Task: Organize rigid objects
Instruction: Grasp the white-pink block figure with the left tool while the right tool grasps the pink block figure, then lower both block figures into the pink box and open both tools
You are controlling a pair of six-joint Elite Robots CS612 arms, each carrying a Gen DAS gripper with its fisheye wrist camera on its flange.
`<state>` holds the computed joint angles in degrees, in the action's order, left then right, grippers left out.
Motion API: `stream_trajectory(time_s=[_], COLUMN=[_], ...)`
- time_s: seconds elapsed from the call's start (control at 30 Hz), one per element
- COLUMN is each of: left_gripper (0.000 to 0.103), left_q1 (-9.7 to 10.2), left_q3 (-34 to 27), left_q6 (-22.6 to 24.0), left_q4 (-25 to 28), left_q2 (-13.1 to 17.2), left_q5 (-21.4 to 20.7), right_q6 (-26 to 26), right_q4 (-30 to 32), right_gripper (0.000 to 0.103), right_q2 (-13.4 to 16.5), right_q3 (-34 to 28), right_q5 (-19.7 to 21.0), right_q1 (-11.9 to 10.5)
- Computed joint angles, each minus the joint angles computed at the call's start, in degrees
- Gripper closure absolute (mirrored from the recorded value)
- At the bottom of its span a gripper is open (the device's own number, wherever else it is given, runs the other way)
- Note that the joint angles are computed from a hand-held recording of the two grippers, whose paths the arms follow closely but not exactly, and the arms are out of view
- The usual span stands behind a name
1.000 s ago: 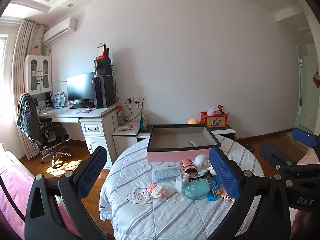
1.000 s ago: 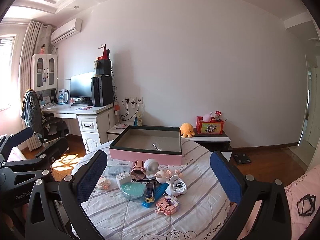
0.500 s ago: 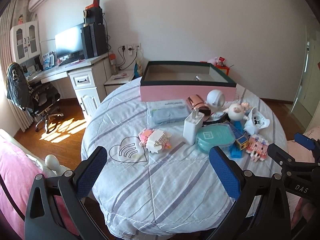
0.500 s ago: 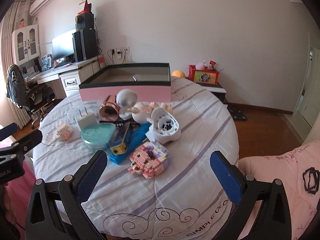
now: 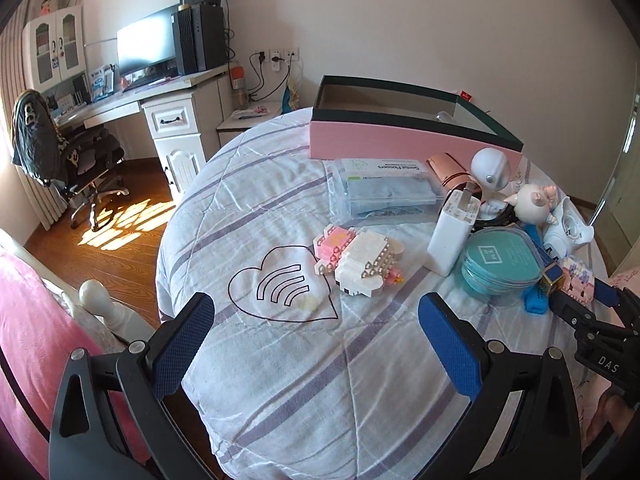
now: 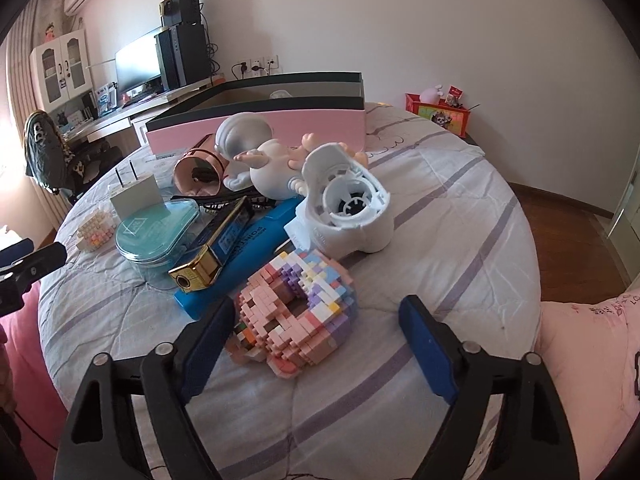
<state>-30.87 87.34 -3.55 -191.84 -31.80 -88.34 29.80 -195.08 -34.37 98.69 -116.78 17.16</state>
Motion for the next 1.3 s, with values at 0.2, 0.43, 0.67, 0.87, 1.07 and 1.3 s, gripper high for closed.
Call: stream_trajectory(time_s=[0.2, 0.43, 0.67, 0.87, 1.07, 1.3], left_gripper=[0.0, 0.003, 0.04, 0.04, 0.04, 0.04], left_q1=[-0.13, -0.92, -1.01, -0.27, -0.49, -1.57], left_q3=[-5.01, -8.49, -8.12, -5.08, -0.5, 5.63], left_q6=[0.03, 3.24, 7.11, 4.74, 4.9, 5.14], left_q4=[6.83, 7.87, 2.86, 0.07, -6.19, -16.41], left_q2=[2.08, 3.99, 4.62, 2.86, 0.11, -3.93], left_q5=[0.03, 2.56, 0.07, -3.4, -5.15, -3.78], right_q6=[-0.2, 0.41, 0.06, 0.12, -1.77, -8.46], right_q4=[-2.65, -1.55, -1.94, -3.92, -7.6, -13.42], right_gripper=[0.044, 0.041, 0.04, 0.04, 0.04, 0.04], right_q2=[-0.03, 0.4, 0.58, -0.13, -1.41, -3.04], right_q3=[0.99, -0.13, -0.47, 0.51, 1.25, 0.04], right_q5=[1.0, 0.2, 0.11, -0.21, -1.56, -4.25], right_q1=[-0.59, -0.7, -0.77, -0.34, 1.03, 3.7])
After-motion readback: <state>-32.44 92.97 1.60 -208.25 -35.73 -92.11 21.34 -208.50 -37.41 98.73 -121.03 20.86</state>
